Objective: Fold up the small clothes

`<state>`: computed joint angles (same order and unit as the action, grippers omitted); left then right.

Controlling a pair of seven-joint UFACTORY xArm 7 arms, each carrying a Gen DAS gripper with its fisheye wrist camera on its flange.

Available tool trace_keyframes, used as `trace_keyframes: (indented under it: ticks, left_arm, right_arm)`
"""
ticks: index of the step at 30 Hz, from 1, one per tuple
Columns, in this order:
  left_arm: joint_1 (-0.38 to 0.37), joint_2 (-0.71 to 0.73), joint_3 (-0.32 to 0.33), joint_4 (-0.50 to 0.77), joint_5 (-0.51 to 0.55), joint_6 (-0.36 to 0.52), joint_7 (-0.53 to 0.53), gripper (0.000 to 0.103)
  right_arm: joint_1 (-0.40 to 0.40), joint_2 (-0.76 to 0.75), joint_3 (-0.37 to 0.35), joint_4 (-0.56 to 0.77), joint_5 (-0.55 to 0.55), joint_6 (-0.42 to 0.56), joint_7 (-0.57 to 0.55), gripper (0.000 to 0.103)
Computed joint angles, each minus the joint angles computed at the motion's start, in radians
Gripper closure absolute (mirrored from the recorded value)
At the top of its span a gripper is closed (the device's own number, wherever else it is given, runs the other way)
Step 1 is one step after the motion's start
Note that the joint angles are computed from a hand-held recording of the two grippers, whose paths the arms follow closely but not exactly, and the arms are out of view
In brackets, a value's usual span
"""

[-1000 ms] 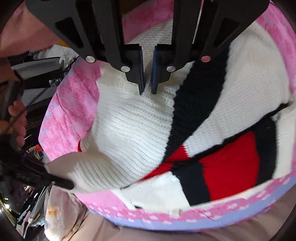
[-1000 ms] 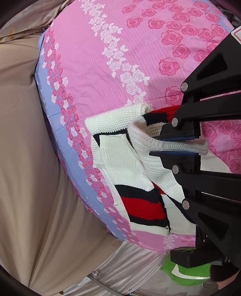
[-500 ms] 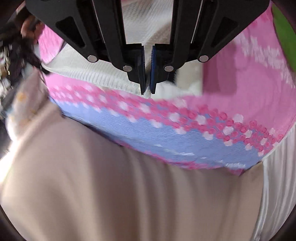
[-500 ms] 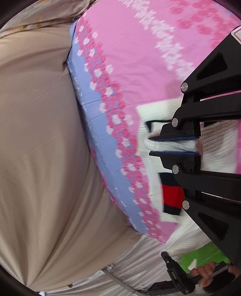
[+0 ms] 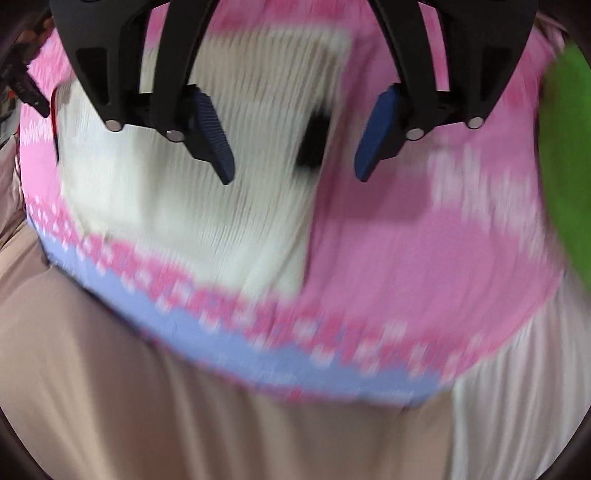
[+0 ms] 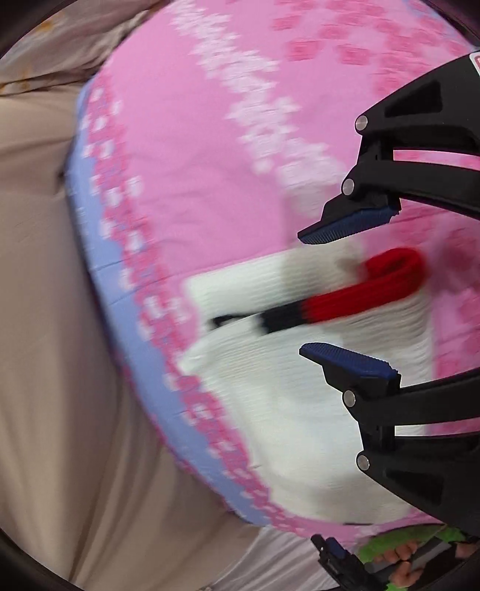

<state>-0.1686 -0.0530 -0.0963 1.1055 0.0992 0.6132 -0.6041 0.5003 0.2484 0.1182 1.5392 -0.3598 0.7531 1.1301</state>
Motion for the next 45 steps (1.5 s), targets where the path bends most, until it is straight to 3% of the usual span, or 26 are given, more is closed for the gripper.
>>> trace_keyframes:
  ticks: [2,7,8,9,11,14,18,23,26,27,28,30,31,32,33,35,37,38,39,40,41,42,43,44,45]
  left_arm:
    - [-0.007,-0.06,0.006,-0.09,-0.117,0.01,-0.004,0.037]
    - [-0.021,-0.072,-0.006,-0.15,-0.187,-0.009,-0.036,0.037]
    - [-0.021,-0.049,-0.008,-0.132,-0.18,-0.001,-0.04,0.041]
    - [-0.024,-0.035,-0.003,-0.121,-0.208,0.011,-0.024,0.061]
    - [-0.046,-0.03,0.029,-0.104,-0.303,0.039,0.035,0.079]
    - [-0.028,-0.09,0.011,-0.104,-0.31,0.078,0.085,0.083]
    - [-0.05,-0.211,0.023,-0.14,-0.353,0.217,0.202,0.084]
    - [-0.081,-0.357,0.022,-0.253,-0.4,0.397,0.265,0.082]
    - [-0.07,-0.388,-0.023,-0.27,-0.328,0.419,0.224,0.078]
    - [-0.063,-0.389,-0.03,-0.26,-0.309,0.399,0.204,0.078]
    - [-0.055,-0.396,-0.04,-0.251,-0.29,0.364,0.179,0.074]
    - [-0.038,-0.366,-0.054,-0.192,-0.239,0.263,0.142,0.043]
    - [-0.031,-0.341,-0.062,-0.163,-0.211,0.221,0.128,0.037]
    - [-0.027,-0.294,-0.066,-0.125,-0.188,0.163,0.121,0.028]
    - [-0.034,-0.248,-0.058,-0.097,-0.189,0.119,0.131,0.026]
    - [-0.034,-0.118,-0.065,-0.023,-0.156,0.055,0.1,0.026]
    - [-0.044,0.001,-0.053,0.048,-0.15,0.062,0.087,0.027]
    - [-0.051,0.067,-0.047,0.086,-0.165,0.07,0.094,0.032]
    - [-0.056,0.1,-0.042,0.107,-0.157,0.089,0.082,0.043]
    - [-0.061,0.125,-0.036,0.122,-0.148,0.106,0.074,0.046]
    - [-0.065,0.143,-0.032,0.137,-0.146,0.105,0.075,0.059]
    - [-0.069,0.149,-0.029,0.141,-0.142,0.102,0.067,0.082]
    - [-0.07,0.148,-0.029,0.14,-0.159,0.095,0.069,0.091]
    - [-0.069,0.131,-0.026,0.133,-0.183,0.079,0.068,0.095]
    - [-0.07,0.112,-0.024,0.126,-0.183,0.064,0.061,0.095]
  right_arm:
    - [-0.009,-0.036,0.018,-0.092,0.055,-0.032,0.002,0.048]
    - [-0.02,-0.006,0.031,-0.119,0.132,-0.121,-0.008,0.049]
    - [-0.018,0.009,0.028,-0.104,0.131,-0.126,-0.012,0.064]
    - [-0.017,0.019,0.025,-0.094,0.136,-0.129,-0.015,0.088]
    - [-0.02,0.02,0.019,-0.095,0.16,-0.146,-0.005,0.095]
    - [-0.007,-0.05,0.002,-0.141,0.112,-0.147,0.044,0.096]
    - [-0.028,-0.201,0.038,-0.266,0.121,-0.092,0.036,0.097]
    - [-0.046,-0.439,0.102,-0.502,0.243,0.025,0.016,0.097]
    - [-0.035,-0.518,0.124,-0.602,0.36,0.028,-0.017,0.092]
    - [-0.04,-0.522,0.14,-0.601,0.35,0.05,-0.011,0.085]
    - [-0.052,-0.517,0.157,-0.584,0.321,0.079,0.001,0.085]
    - [-0.08,-0.494,0.183,-0.515,0.231,0.129,0.025,0.08]
    - [-0.096,-0.481,0.189,-0.479,0.175,0.122,0.037,0.073]
    - [-0.113,-0.457,0.196,-0.435,0.11,0.114,0.05,0.053]
    - [-0.126,-0.432,0.196,-0.394,0.051,0.105,0.053,0.04]
    - [-0.139,-0.323,0.18,-0.28,-0.036,0.06,0.021,0.038]
    - [-0.124,-0.209,0.148,-0.177,-0.05,0.05,-0.033,0.038]
    - [-0.116,-0.15,0.132,-0.129,-0.052,0.045,-0.053,0.038]
    - [-0.109,-0.078,0.117,-0.068,-0.042,0.048,-0.079,0.038]
    - [-0.101,-0.038,0.104,-0.034,-0.031,0.053,-0.097,0.038]
    - [-0.092,0.002,0.093,-0.001,-0.016,0.063,-0.112,0.038]
    - [-0.086,0.046,0.081,0.035,0.007,0.066,-0.13,0.038]
    - [-0.086,0.055,0.078,0.029,0.038,0.051,-0.147,0.039]
    - [-0.083,0.068,0.075,0.033,0.07,0.035,-0.161,0.056]
    - [-0.087,0.071,0.077,0.024,0.113,-0.001,-0.188,0.093]
